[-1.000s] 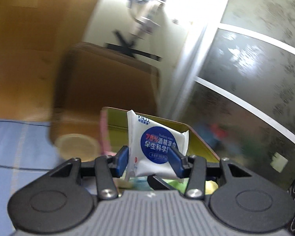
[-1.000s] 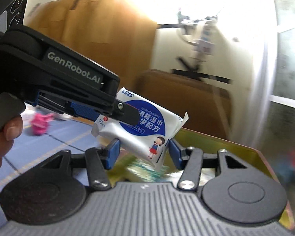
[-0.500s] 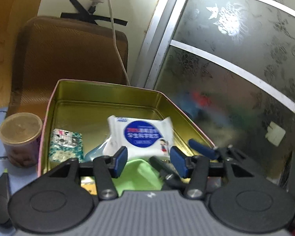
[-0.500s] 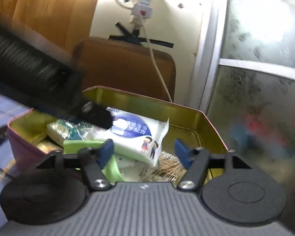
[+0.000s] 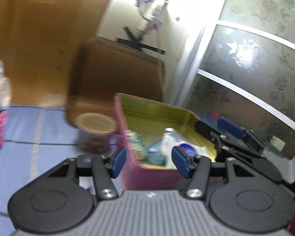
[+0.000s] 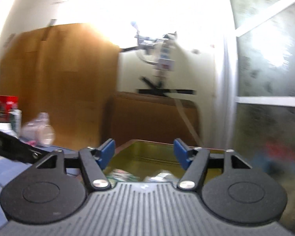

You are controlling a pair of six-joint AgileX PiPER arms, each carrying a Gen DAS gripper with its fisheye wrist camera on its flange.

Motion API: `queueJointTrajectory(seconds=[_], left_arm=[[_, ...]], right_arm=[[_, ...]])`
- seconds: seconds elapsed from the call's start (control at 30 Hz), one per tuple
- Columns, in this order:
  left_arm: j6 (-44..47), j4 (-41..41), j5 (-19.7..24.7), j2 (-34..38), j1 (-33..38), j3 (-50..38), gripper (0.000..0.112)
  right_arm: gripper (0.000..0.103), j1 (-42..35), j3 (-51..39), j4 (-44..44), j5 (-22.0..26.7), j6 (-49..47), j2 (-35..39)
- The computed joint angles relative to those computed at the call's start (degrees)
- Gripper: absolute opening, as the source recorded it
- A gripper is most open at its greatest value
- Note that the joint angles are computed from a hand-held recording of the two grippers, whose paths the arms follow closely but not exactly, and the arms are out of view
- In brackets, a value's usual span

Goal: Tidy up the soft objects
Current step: 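Withdraw the open left gripper from the tin back over the table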

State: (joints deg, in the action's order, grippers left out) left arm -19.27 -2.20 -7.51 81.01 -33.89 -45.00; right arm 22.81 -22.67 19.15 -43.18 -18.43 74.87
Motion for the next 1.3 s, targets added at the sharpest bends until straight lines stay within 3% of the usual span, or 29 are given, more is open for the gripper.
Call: queueJointTrajectory(seconds=[0.07,0.43,0.57,0.8,1.3], left_arm=[[0.57,-1.12,-0.51,-2.84,1.59,3.37,0.052],[-41.74,40.60,-6.15,-12.56,15.38,14.69,0.052],[-49.14,48.36,-8.59,-13.51,18.71,15.84,0.052],[-54.71,53.47,-11.36,-13.98,21.79,17.02,0.052],[-51.53,49.45,-9.52,-12.68,19.06,15.87,0.052]], right_arm=[[0.067,4.05,-1.48,1.24,0.33,-1.47,1.39],[0.066,19.17,-8.18,12.31,2.77,-14.30,6.95],[0.066,21.56,-9.60,15.68,3.02,-17.85,7.56],[0.066,23.25,-10.34,17.45,2.68,-20.13,8.19],[0.066,22.17,-9.49,15.42,2.74,-17.72,7.94]])
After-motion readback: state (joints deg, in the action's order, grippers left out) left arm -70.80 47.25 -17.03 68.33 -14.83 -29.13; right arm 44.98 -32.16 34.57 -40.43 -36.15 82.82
